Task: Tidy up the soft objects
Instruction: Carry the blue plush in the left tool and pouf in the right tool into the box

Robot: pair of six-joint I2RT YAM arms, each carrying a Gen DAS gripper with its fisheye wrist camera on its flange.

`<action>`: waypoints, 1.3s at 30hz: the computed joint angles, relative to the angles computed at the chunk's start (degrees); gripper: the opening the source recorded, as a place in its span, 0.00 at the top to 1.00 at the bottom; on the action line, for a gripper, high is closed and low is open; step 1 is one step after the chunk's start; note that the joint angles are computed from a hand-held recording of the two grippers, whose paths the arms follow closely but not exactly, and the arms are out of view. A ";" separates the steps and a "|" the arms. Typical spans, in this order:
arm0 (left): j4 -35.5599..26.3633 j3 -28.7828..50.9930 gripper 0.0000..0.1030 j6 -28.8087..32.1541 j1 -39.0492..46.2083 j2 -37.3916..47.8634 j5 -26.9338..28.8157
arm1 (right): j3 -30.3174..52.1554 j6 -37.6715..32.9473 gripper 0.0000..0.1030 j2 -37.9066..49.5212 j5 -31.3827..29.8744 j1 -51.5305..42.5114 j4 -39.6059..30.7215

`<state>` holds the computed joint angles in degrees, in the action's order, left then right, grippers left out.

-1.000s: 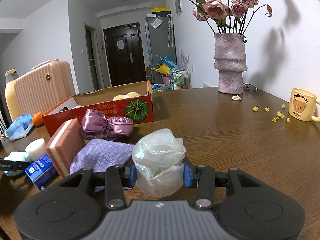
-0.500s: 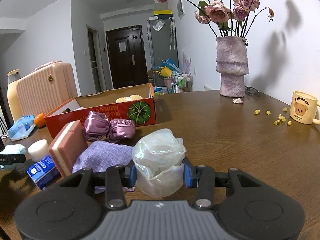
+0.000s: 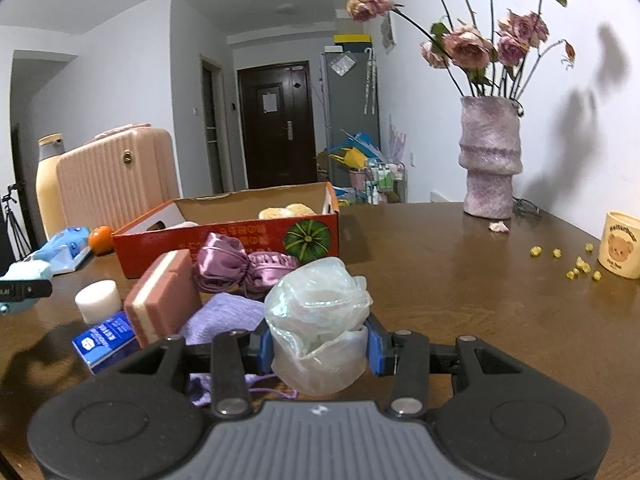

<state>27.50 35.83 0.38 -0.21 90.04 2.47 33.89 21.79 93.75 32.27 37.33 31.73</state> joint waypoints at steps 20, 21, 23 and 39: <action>1.27 1.84 0.21 -4.73 -5.34 -2.59 -3.78 | 11.05 -7.30 0.58 4.44 -3.65 -1.16 -0.42; 1.36 2.08 0.21 -4.88 -5.58 -2.57 -4.02 | 11.72 -7.54 0.58 4.86 -3.93 -1.32 -0.38; 1.38 2.78 0.21 -5.33 -6.10 -2.33 -4.34 | 13.04 -7.90 0.58 5.75 -4.31 -1.58 -0.27; 2.30 11.62 0.21 -7.04 -11.15 4.33 -9.24 | 24.46 -10.09 0.58 13.29 -8.33 -4.49 -1.28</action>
<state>29.80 47.45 -6.67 -11.36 94.37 -6.77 58.36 11.70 107.04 23.94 32.84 30.45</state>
